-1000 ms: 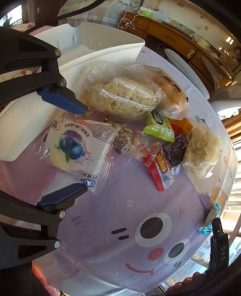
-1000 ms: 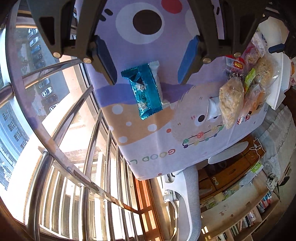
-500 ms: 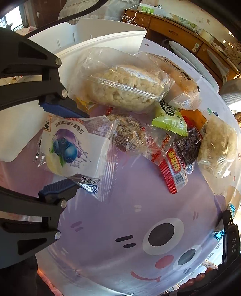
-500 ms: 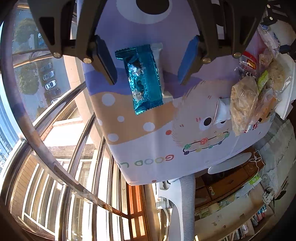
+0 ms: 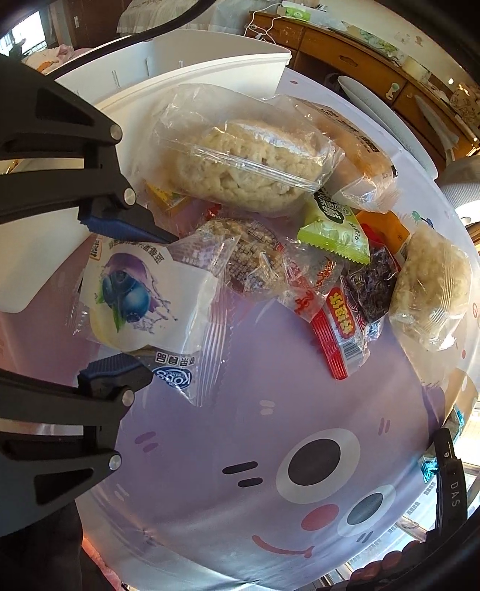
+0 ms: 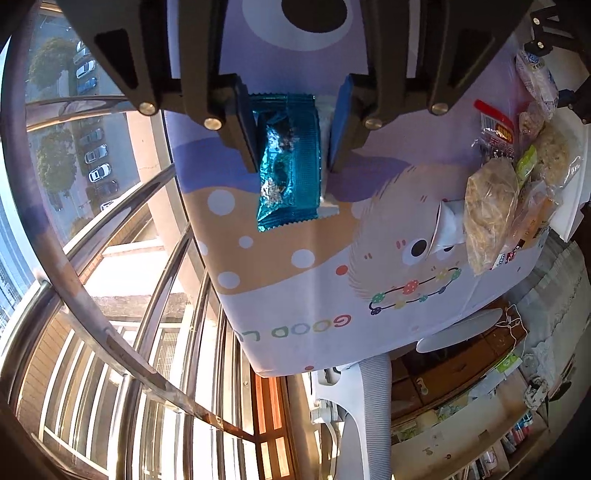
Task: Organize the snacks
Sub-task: 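Carry the blueberry bun and blue biscuit over the white tray with both tools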
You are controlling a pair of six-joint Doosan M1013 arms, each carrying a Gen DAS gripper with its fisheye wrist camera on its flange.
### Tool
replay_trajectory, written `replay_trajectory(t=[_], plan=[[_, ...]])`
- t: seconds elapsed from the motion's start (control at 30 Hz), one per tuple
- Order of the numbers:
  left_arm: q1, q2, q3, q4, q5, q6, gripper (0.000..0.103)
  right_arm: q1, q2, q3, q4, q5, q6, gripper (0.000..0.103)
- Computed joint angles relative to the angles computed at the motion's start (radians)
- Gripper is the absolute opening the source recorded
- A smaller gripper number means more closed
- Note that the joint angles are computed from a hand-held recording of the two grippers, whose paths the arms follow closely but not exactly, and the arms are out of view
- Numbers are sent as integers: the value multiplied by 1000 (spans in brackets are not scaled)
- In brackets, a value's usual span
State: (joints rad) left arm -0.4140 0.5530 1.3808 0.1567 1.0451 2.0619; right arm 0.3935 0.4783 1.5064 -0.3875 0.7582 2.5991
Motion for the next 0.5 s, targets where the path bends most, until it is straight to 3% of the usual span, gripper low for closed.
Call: replay_trajectory(t=[0.23,0.5], plan=[[-6,-11,17,22,-20,-25,51,10,-9,4,5,12,-9,34],[4,-18,20,-45,23,-22,51,27,-26,17,26,2,-11,33]])
